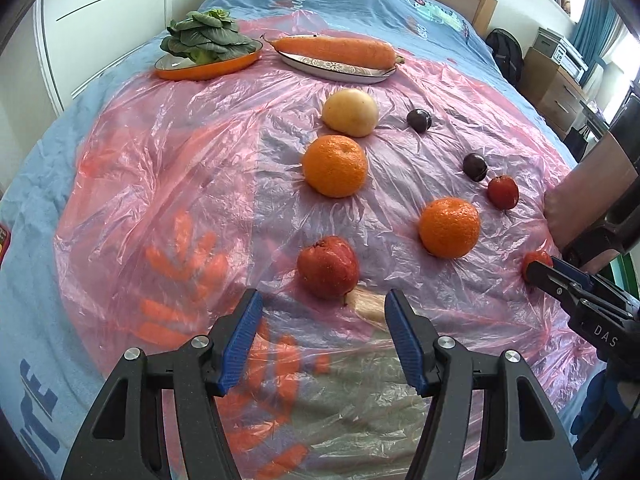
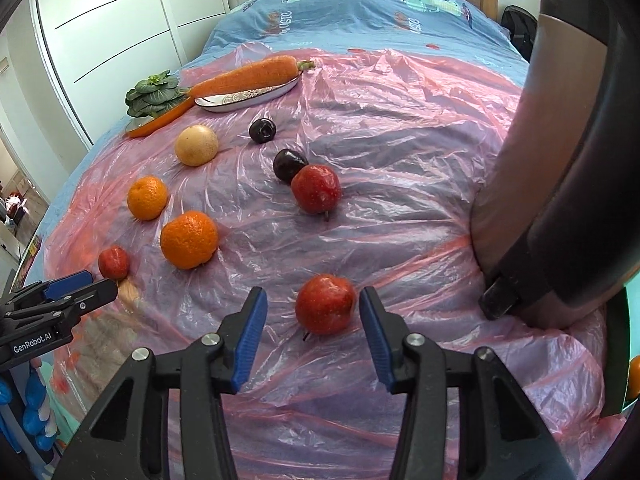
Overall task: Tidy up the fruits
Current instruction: 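Grasp the red pomegranate with the left gripper while the right grasps a red apple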
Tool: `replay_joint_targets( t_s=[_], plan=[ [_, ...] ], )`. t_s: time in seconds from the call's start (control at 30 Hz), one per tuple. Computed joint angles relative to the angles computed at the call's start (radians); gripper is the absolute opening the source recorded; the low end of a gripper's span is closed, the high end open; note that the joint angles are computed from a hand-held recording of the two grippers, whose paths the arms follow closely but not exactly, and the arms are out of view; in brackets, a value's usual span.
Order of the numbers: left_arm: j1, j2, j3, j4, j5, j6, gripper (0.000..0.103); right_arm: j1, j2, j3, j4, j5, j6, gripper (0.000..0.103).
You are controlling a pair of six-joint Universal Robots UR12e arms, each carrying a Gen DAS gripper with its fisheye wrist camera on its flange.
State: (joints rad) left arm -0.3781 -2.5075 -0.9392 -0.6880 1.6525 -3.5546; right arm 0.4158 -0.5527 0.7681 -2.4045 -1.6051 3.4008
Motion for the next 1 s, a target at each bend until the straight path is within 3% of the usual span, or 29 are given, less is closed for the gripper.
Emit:
replay_joint_targets(
  t_s=[0.23,0.43,0.67,1.0],
  plan=[
    [0.003,-0.022,0.034,-0.026,0.013,0.015,0.057,-0.001,0.014,-0.018,0.015,0.005,-0.011,0.069],
    [0.0,-0.03,0.042,-0.034,0.034,0.028,0.047,0.0,0.024,-0.03,0.028,0.003,-0.032,0.044],
    [0.001,-0.032,0.042,-0.023,0.032,0.042,0.03,0.001,0.024,-0.027,0.02,0.002,-0.052,0.044],
    [0.001,-0.022,0.029,-0.009,0.035,0.043,0.03,0.0,0.012,-0.008,0.002,0.022,-0.05,0.044]
  ],
)
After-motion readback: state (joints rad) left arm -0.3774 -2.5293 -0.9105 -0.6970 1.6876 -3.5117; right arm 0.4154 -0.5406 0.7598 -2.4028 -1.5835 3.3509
